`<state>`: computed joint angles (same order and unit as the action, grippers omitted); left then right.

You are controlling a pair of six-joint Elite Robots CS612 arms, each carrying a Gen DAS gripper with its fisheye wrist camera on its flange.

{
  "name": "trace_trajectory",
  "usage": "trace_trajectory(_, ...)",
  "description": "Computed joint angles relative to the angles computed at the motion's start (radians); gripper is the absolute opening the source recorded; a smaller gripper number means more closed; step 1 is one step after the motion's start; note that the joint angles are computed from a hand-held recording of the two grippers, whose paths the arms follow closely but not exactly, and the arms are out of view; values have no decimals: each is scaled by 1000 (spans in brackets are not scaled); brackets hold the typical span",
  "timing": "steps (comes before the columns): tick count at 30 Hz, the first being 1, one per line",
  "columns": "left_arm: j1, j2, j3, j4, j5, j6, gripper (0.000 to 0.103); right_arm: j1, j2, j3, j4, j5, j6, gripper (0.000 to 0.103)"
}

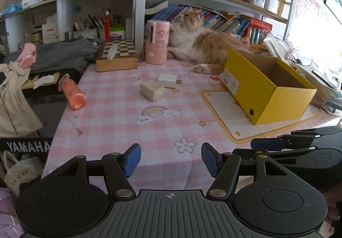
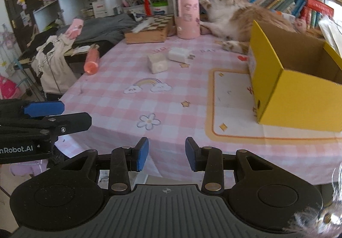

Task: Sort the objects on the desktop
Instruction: 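Move both open tools back toward the soap bar and charger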

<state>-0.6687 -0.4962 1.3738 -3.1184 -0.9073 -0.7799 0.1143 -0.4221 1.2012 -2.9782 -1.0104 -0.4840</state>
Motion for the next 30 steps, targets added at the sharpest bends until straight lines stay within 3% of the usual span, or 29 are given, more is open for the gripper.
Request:
trace_trajectory(10, 11, 21, -37, -13, -35, 28, 64, 6, 4, -15, -8, -22, -28, 36)
trace_trajectory(15, 24, 33, -63, 12, -38, -12, 64, 10, 20, -51, 25, -27, -58, 36)
trace_trajectory(29, 74, 111, -239, 104, -84, -4, 64, 21, 129, -306, 180, -44, -105, 39)
trace_trajectory(30, 77, 116, -252, 114, -84, -7, 68, 21, 140, -330, 195, -45, -105, 39)
